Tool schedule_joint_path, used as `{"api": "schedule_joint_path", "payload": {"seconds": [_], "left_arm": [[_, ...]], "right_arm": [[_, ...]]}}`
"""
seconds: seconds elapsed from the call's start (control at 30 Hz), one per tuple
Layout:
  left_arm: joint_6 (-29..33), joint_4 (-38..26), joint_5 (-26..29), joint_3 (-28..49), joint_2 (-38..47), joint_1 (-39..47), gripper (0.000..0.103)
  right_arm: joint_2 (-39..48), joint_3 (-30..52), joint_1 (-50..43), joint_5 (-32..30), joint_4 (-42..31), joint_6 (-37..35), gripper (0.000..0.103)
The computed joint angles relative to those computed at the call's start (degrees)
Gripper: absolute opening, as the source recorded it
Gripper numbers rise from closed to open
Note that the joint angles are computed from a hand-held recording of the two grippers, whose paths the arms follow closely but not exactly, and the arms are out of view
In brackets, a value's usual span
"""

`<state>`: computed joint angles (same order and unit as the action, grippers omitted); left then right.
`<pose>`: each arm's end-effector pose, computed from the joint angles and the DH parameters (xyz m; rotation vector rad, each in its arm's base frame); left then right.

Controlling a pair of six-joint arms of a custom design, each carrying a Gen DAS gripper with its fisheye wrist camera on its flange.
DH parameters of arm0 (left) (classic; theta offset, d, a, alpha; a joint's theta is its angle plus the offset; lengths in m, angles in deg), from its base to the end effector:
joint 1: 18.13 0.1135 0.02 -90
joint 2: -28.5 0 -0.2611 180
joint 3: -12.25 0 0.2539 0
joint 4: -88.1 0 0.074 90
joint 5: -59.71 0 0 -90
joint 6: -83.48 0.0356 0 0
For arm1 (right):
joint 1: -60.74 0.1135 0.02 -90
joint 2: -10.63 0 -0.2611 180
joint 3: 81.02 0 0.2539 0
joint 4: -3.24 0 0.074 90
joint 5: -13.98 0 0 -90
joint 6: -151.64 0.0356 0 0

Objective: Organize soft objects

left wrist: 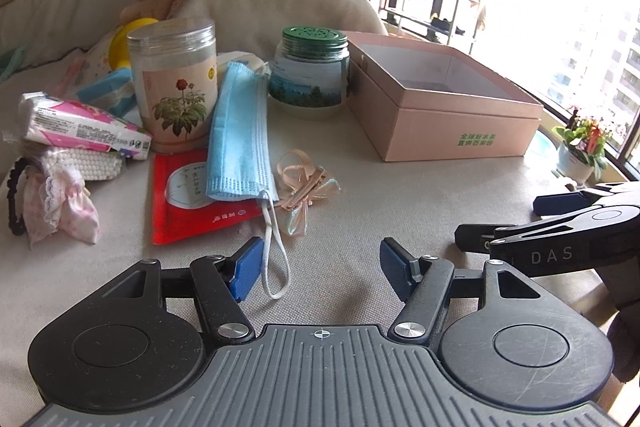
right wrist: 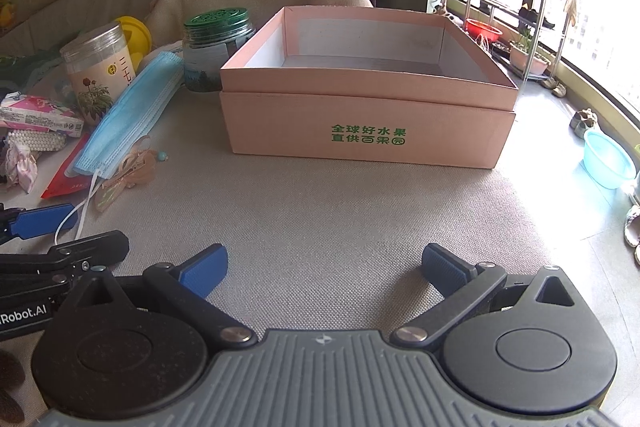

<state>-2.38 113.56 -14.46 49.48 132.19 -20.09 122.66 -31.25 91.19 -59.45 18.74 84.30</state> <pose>0.2644 -0.0188 0.0634 0.2640 2.2555 -0.2954 0.2725 0.1484 0.0521 -0.0242 2.3463 0.1099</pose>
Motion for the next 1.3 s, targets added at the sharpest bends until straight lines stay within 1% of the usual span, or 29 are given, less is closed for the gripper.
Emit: {"api": "schedule_joint_path", "payload": {"seconds": [0.13, 0.23, 0.3, 0.33, 0.37, 0.47, 0.53, 0.6, 0.63, 0.7, 0.73, 0.8, 0.83, 0.87, 0.9, 0.93, 0.97, 1.0, 1.03, 1.07, 1.1, 1.13, 1.23, 1.3], "left_arm": [[3.25, -2.29, 7.95, -0.56, -5.58, 7.31, 0.069], [5.61, -5.24, 12.79, 0.86, -9.44, 14.06, 0.069], [5.92, -8.04, 16.99, 3.75, -10.75, 20.07, 0.069], [5.82, -8.88, 17.94, 5.47, -10.60, 22.36, 0.069], [5.64, -9.35, 18.24, 7.03, -10.12, 24.12, 0.069], [3.56, -13.21, 19.48, 14.20, -6.54, 30.68, 0.068], [4.02, -18.13, 22.51, 19.37, -2.96, 34.35, 0.068], [7.48, -23.24, 24.55, 23.63, 0.70, 36.78, 0.068], [10.53, -25.26, 24.73, 24.86, 2.25, 37.48, 0.068], [15.09, -27.68, 23.48, 26.12, 4.54, 37.72, 0.068], [16.42, -28.84, 23.09, 26.77, 5.51, 37.53, 0.068], [19.00, -31.50, 22.52, 27.78, 7.72, 36.71, 0.067], [19.07, -31.48, 22.27, 27.95, 8.44, 36.32, 0.063], [19.02, -31.02, 21.95, 28.06, 9.14, 35.92, 0.057], [18.85, -30.17, 21.37, 28.09, 9.78, 35.49, 0.053], [18.64, -29.30, 20.89, 27.96, 10.16, 35.17, 0.043], [18.68, -28.86, 20.78, 28.01, 10.56, 34.99, 0.036], [19.08, -29.19, 21.40, 28.61, 11.25, 34.98, 0.034], [19.25, -29.72, 22.53, 29.29, 11.87, 35.20, 0.028], [19.28, -30.44, 23.79, 29.97, 12.39, 35.51, 0.021], [19.19, -31.20, 25.22, 30.61, 12.77, 35.89, 0.020], [19.05, -31.18, 26.07, 30.66, 12.72, 36.23, 0.019], [18.10, -28.85, 27.07, 29.00, 11.40, 37.37, 0.015], [17.72, -28.00, 27.60, 28.18, 10.63, 38.32, 0.014]], "right_arm": [[-1.45, 5.54, -1.75, -3.52, -12.15, -0.59, 0.103], [-1.18, 8.61, -1.91, -4.11, -17.20, -0.68, 0.103], [-0.80, 10.96, -2.49, -5.82, -20.02, -2.66, 0.103], [-0.66, 12.13, -2.40, -5.88, -21.03, -3.26, 0.101], [-0.57, 12.92, -1.91, -5.25, -20.94, -3.85, 0.095], [-0.76, 14.18, 0.12, -2.92, -18.38, -5.76, 0.095], [-0.59, 15.49, 1.13, -2.89, -17.16, -6.88, 0.095], [-0.26, 16.27, 2.17, -3.17, -15.68, -7.85, 0.095], [-0.03, 16.49, 2.78, -3.36, -14.62, -8.59, 0.095], [0.82, 16.77, 4.18, -3.34, -12.31, -10.29, 0.095], [1.07, 16.77, 4.68, -3.32, -11.63, -11.00, 0.094], [1.78, 16.93, 5.83, -3.35, -10.40, -12.59, 0.089], [2.03, 17.50, 6.23, -3.50, -10.74, -13.18, 0.088], [1.53, 16.65, 6.57, -3.72, -10.30, -13.63, 0.086], [1.59, 16.59, 6.87, -3.92, -9.89, -14.02, 0.082], [1.48, 16.45, 7.11, -4.13, -9.65, -14.50, 0.079], [1.51, 16.52, 7.55, -4.27, -9.52, -15.27, 0.075], [1.53, 16.51, 8.00, -4.21, -9.35, -15.93, 0.069], [1.42, 16.60, 8.39, -4.10, -9.37, -16.67, 0.065], [1.23, 16.84, 9.07, -3.80, -9.41, -17.84, 0.055], [1.28, 17.59, 9.66, -3.58, -9.84, -18.84, 0.049], [1.45, 18.71, 10.53, -3.38, -10.12, -20.14, 0.048], [2.82, 21.94, 13.90, -2.04, -7.24, -25.92, 0.047], [4.93, 25.78, 16.34, -1.79, -6.13, -30.02, 0.047]]}}
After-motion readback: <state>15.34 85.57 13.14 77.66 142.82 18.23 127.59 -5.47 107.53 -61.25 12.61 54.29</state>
